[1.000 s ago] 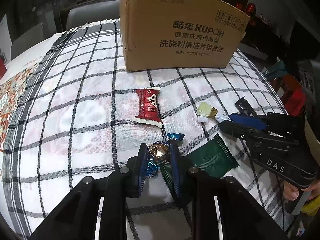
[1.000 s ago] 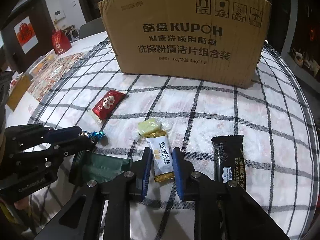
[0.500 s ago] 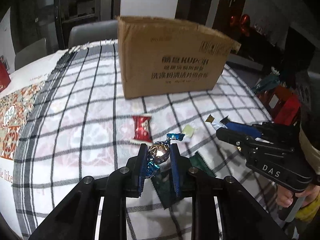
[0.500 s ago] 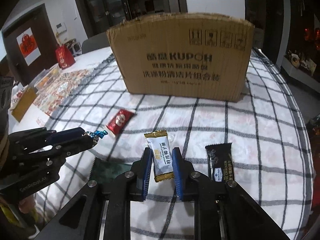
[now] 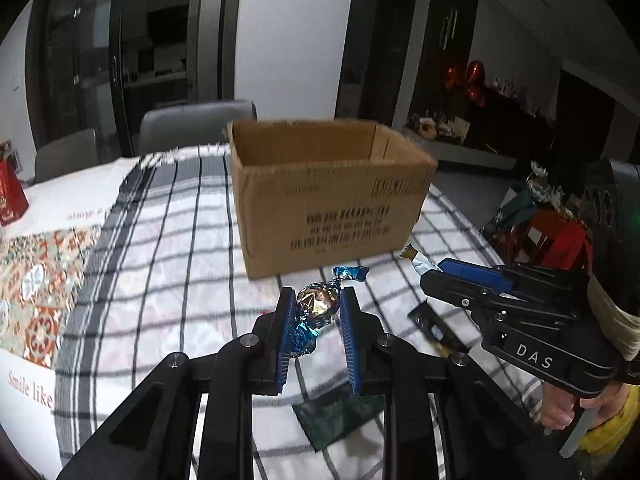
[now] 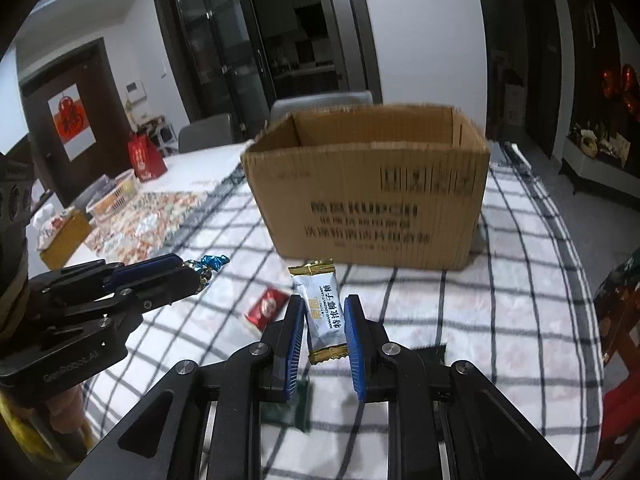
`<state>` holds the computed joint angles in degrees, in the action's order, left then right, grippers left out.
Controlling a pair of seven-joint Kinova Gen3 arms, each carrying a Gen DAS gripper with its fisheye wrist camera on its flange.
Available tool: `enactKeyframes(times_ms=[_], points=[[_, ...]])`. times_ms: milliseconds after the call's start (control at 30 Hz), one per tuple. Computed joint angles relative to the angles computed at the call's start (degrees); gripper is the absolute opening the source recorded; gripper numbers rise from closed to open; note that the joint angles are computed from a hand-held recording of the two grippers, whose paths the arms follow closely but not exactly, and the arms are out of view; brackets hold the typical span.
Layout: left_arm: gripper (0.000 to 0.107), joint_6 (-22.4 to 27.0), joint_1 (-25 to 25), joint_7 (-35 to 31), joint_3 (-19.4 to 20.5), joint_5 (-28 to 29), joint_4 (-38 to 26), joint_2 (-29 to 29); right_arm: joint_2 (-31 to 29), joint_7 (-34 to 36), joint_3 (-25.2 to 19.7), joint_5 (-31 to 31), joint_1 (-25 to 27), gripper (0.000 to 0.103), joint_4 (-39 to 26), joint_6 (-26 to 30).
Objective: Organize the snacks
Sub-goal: 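Carry the blue candy and white bar into the box and open both tools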
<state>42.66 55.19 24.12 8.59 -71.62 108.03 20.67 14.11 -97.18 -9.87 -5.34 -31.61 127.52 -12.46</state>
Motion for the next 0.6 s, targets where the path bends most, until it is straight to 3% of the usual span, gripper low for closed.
enactKeyframes(times_ms=[600], points=[[0.023,4.8,-2.7,-6.3,0.3,-5.3,-5.5,-1.3,-3.5,7.9,4.5,-6.7,-2.1,0.022,-5.0,-0.8]])
